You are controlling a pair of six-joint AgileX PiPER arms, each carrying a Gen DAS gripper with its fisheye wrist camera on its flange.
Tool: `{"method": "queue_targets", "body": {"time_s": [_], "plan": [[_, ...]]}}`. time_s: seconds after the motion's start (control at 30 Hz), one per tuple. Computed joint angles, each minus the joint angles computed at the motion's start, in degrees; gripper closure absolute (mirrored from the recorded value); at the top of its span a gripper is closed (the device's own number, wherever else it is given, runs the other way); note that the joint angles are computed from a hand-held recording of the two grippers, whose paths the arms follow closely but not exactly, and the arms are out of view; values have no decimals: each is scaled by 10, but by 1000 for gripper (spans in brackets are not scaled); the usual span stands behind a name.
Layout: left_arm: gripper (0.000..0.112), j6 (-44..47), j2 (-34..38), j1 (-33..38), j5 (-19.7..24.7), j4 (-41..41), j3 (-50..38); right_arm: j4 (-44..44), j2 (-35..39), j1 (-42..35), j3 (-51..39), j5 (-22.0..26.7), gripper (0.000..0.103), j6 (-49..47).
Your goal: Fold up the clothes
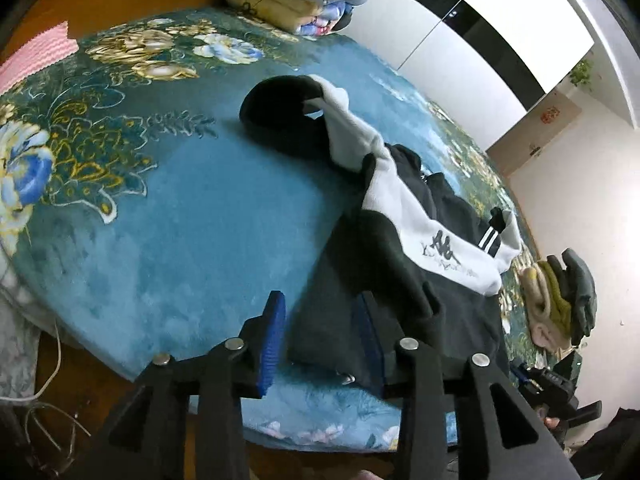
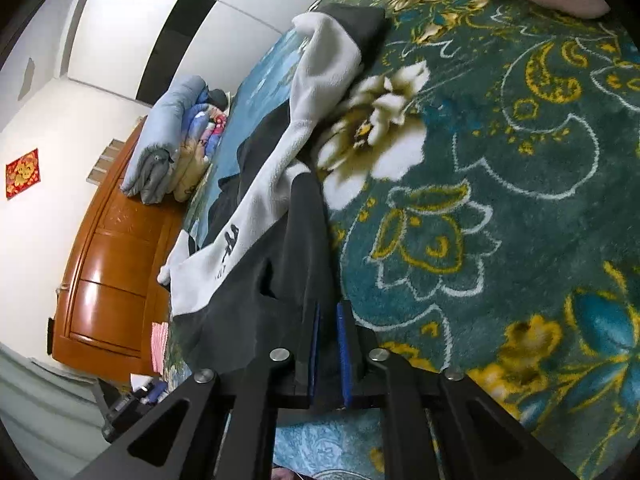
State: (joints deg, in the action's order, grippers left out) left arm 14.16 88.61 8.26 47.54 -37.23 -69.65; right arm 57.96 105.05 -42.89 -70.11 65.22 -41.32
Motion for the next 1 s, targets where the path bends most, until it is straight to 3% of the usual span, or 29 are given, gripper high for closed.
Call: {"method": "queue_targets", "body": {"time_s": [0.13,0.2,0.3,0.4,0.53,0.6,0.67,0.73,0.83,0.9,0.97,1.0], "plan": [[67,-4,50,-49,-9,25,-16,-13,0,14,7,-17,86,-3],[67,-20,70,-83,-13,59,-26,-21,0,19,9,-28,74,-1],[66,-39,94,-114,-17,85,-38,-22,3,15,13,-31,73,2],[56,-43,108,-127,-8,90,-52,-23,3,10,16,-33,71,4],[54,-109,121,-182,-20,217,-66,-19,3,9,20,-33,71,3],[66,-160,126,-203,-28,275,-68,-18,2,12,21,-34,71,5],[92,-199,130,-215,-29,312,-74,-17,1,13,23,-34,71,4],[101,-162,121,-200,-31,263,-72,-17,1,14,22,-32,71,4],[103,-78,80,-124,-27,92,-64,-15,1,10,19,-26,71,-3],[103,-40,64,-53,-10,0,-67,-12,-1,11,18,-22,64,-10],[112,-43,61,-7,-28,0,-57,-5,0,12,16,-13,51,-25],[112,-63,62,11,-34,19,-60,-4,1,18,15,-11,50,-27]]}}
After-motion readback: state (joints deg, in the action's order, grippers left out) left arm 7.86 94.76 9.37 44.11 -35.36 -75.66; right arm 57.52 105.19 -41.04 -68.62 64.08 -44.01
